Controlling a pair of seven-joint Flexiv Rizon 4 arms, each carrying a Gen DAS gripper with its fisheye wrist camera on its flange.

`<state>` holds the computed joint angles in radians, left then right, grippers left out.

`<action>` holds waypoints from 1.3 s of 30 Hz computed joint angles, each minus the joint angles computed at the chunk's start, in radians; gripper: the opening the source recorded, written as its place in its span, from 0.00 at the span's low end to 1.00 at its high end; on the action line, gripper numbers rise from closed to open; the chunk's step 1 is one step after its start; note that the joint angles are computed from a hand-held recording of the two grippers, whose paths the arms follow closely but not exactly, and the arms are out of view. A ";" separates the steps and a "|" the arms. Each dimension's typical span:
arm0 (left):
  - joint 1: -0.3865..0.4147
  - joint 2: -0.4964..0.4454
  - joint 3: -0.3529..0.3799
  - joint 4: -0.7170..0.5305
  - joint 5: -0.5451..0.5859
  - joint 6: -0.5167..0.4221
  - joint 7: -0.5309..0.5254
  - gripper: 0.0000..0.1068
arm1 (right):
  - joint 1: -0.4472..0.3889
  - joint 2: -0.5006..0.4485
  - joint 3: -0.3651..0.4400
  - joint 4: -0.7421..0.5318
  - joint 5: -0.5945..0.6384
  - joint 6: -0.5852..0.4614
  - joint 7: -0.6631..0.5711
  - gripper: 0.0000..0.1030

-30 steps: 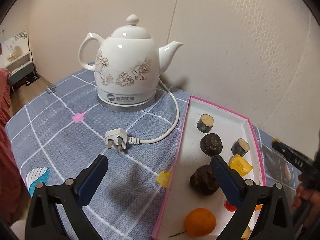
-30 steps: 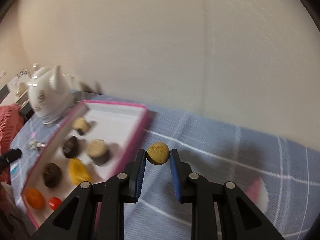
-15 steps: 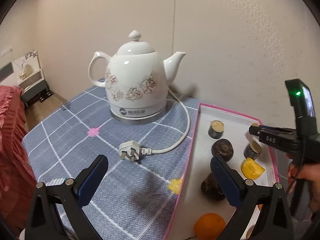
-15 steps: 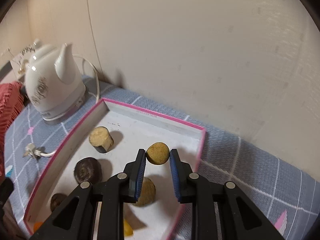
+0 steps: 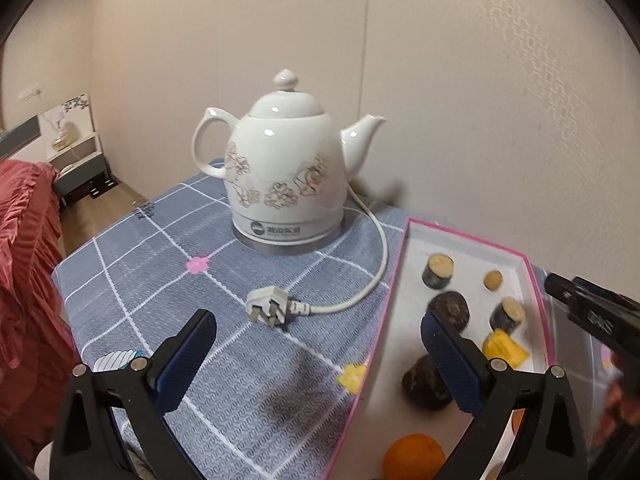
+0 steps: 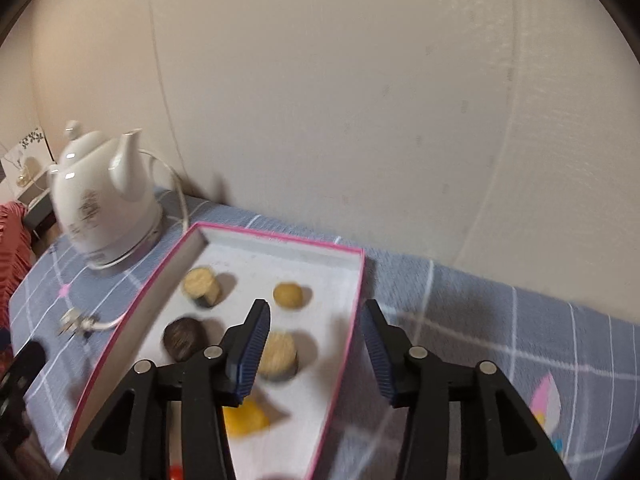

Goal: Organize fruits

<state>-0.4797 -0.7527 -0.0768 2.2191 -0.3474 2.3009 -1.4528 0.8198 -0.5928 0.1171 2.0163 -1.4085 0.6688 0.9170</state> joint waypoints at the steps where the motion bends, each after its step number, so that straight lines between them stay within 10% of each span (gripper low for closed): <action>1: 0.008 0.006 -0.004 0.005 0.014 -0.014 0.007 0.96 | 0.021 0.003 0.010 0.006 0.003 -0.020 0.030 0.49; 23: 0.045 0.041 -0.030 0.253 0.202 0.228 -0.018 0.96 | 0.353 -0.083 0.080 -0.153 0.283 -0.407 0.085 0.62; 39: 0.039 0.035 -0.036 0.247 0.207 0.231 -0.006 0.96 | 0.347 -0.074 0.075 -0.130 0.272 -0.384 0.117 0.62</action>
<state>-0.4404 -0.7177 -0.1128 2.4656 -0.1406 2.5315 -1.4589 1.1663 -0.6670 0.1918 1.8865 -1.1366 0.2852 1.0339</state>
